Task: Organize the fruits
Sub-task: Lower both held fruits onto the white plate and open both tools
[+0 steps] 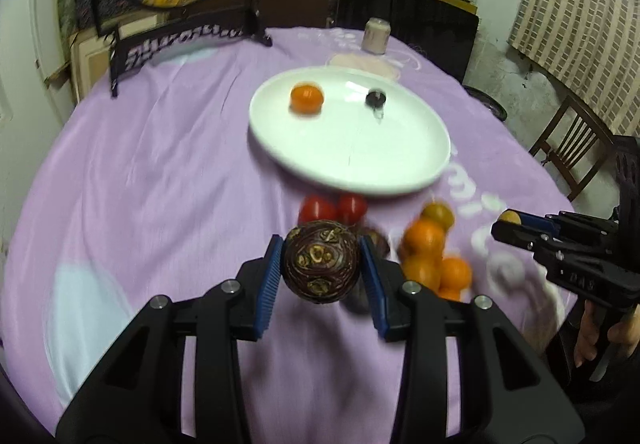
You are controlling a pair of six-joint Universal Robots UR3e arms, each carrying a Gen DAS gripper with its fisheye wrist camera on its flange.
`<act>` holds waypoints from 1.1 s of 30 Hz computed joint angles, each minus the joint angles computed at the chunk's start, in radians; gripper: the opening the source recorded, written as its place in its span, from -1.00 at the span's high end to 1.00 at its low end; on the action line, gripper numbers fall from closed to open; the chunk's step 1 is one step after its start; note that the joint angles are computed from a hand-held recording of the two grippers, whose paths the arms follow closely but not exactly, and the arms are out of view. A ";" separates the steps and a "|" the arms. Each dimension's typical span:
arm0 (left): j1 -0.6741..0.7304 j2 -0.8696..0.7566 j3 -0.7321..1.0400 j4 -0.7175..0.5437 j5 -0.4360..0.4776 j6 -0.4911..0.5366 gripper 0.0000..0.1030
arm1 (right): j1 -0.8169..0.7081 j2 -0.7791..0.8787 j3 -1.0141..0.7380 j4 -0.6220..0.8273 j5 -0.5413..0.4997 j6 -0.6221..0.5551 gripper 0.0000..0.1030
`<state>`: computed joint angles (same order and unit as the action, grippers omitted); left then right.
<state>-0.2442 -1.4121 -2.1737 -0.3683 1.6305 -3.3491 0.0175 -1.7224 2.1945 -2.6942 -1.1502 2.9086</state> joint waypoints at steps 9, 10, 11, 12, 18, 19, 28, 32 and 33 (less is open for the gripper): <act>0.064 -0.623 0.821 -0.293 -0.025 0.045 0.23 | 0.119 0.557 -0.720 0.055 -0.120 0.027 0.52; 0.070 -0.674 0.886 -0.319 -0.036 0.033 0.24 | 0.126 0.638 -0.820 0.095 -0.144 0.026 0.53; 0.075 -0.724 0.952 -0.347 -0.053 0.026 0.23 | 0.130 0.700 -0.901 0.137 -0.156 0.027 0.53; 0.077 -0.763 1.003 -0.367 -0.063 0.022 0.23 | 0.127 0.754 -0.971 0.181 -0.154 0.030 0.53; 0.073 -0.859 1.123 -0.394 -0.075 0.028 0.23 | 0.114 0.877 -1.121 0.257 -0.130 0.035 0.53; 0.071 -0.869 1.138 -0.396 -0.074 0.026 0.23 | 0.114 0.878 -1.118 0.253 -0.128 0.036 0.53; 0.059 -0.723 0.963 -0.245 -0.024 0.011 -0.44 | 0.118 0.787 -1.011 0.193 -0.161 0.048 -0.05; 0.037 -0.454 0.644 -0.135 0.065 -0.027 -0.75 | 0.100 0.533 -0.715 0.116 -0.149 0.047 -0.09; 0.026 -0.395 0.570 -0.114 0.087 -0.037 -0.77 | 0.092 0.450 -0.611 0.084 -0.135 0.047 -0.19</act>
